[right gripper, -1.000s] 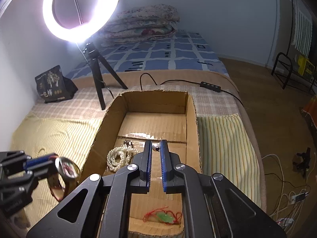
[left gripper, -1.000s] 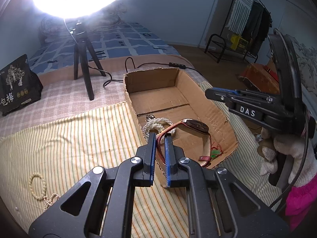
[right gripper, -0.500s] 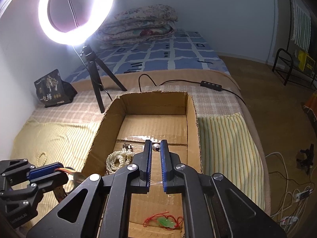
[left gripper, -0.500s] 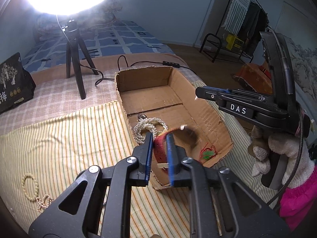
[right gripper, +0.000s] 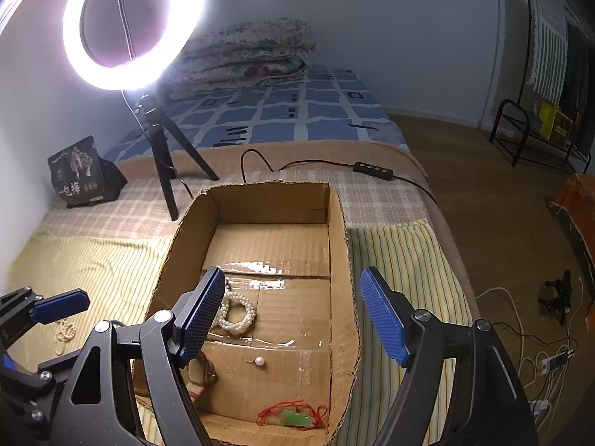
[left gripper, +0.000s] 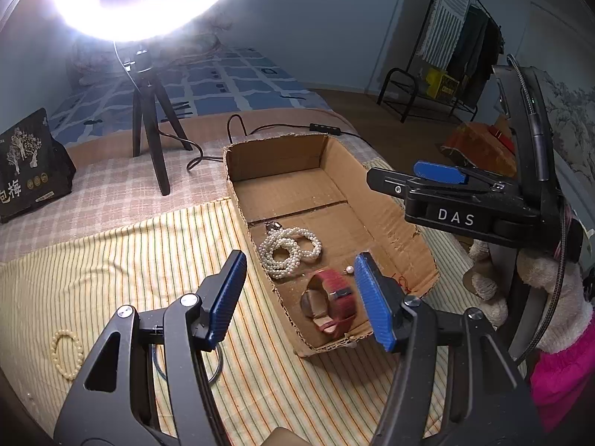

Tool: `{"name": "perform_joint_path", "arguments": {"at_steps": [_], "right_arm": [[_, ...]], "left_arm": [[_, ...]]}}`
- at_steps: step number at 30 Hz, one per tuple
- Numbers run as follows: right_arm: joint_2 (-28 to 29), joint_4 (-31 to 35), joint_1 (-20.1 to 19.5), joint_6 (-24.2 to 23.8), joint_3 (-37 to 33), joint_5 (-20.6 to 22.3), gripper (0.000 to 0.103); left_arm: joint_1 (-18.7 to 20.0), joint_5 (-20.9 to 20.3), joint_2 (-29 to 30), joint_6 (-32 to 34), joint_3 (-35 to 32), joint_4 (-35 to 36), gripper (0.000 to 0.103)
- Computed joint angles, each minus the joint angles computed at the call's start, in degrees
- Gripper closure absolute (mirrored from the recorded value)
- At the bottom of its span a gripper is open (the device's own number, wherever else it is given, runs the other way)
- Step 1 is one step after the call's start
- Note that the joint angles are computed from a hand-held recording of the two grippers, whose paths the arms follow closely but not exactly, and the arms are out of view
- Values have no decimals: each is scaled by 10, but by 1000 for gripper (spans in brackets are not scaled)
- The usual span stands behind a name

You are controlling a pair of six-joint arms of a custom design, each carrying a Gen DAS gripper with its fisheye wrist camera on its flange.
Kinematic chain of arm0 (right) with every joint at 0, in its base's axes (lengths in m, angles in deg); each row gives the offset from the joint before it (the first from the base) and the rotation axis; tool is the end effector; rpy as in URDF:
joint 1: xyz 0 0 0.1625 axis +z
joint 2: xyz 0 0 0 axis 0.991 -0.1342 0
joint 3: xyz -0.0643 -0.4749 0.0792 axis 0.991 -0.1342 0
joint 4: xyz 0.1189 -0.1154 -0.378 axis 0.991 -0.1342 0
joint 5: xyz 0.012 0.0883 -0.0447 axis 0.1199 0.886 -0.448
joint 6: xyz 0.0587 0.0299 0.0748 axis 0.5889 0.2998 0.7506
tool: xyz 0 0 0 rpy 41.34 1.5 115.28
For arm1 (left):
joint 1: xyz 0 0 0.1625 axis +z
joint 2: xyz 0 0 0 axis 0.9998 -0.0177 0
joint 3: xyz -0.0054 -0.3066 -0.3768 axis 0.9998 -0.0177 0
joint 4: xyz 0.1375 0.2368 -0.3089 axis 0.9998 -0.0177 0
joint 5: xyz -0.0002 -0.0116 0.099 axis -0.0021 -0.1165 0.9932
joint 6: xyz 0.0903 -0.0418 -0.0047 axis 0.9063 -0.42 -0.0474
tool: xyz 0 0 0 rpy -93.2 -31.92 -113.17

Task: Organize jewelry
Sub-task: 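Open left tool releasing the watch into the box while right tool releases the bead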

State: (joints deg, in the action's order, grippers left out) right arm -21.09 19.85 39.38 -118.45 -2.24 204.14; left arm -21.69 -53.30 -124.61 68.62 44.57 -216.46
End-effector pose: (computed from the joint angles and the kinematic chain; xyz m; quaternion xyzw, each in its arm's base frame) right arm 0.3571 -0.4842 0.0038 0.0231 -0.8572 0.3832 0.3434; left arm -0.0596 -0.5447 0.2823 0.4217 0.8838 -0.1631 0.1204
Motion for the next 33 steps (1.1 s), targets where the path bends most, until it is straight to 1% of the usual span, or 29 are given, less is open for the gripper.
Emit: {"name": "perform_joint_path", "arguments": {"at_steps": [5,15,19,27,33], "right_arm": [[-2,-2,6,0,1,1,28],[4,14,31,10,-12,17,28],[8,25,39,22,-17,13,28],[28,54,63,41,-43,27,28],[29,38,83,45,-47,31,28]], "left_arm": [[-3,5,-12,12,5,1,41],[-5,3,-47,33,12,0,41],[-2,2,-62,42,14,4,41],[14,4,-87,66,2,20,41],[45,6,-104,75,-31,50,41]]}}
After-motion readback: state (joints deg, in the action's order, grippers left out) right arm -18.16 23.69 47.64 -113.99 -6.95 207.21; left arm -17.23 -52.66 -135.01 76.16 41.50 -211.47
